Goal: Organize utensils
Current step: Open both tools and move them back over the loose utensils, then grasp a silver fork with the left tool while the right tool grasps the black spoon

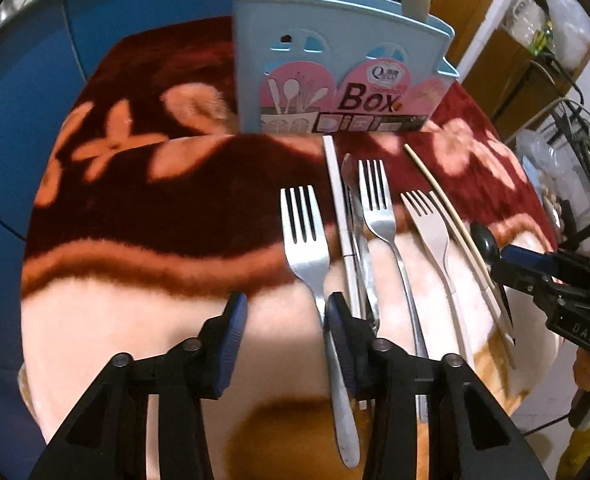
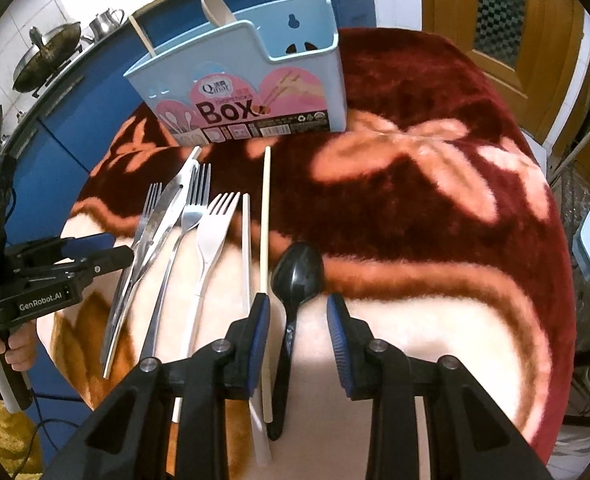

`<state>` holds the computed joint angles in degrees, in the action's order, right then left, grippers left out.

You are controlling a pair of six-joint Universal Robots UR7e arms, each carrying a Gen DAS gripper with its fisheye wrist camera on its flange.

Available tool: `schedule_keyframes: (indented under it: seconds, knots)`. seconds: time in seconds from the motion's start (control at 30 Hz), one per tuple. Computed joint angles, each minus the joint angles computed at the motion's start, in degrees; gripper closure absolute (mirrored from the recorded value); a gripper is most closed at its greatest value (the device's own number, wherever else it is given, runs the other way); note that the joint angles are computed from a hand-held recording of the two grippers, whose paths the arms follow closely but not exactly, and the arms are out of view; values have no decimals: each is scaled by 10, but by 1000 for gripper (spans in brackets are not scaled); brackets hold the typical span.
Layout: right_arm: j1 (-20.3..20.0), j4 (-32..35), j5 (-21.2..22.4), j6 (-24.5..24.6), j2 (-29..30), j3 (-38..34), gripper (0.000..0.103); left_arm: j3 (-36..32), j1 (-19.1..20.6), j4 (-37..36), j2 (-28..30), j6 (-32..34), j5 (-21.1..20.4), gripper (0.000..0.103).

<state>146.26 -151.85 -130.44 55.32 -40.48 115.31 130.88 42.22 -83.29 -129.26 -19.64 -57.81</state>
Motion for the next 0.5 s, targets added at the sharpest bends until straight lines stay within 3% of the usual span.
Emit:
schedule_keyframes:
  seconds: [0.5]
  knots:
    - [-33,7,47,-27,-3,-10,76,-27,-2,39,86,-12,-1,79]
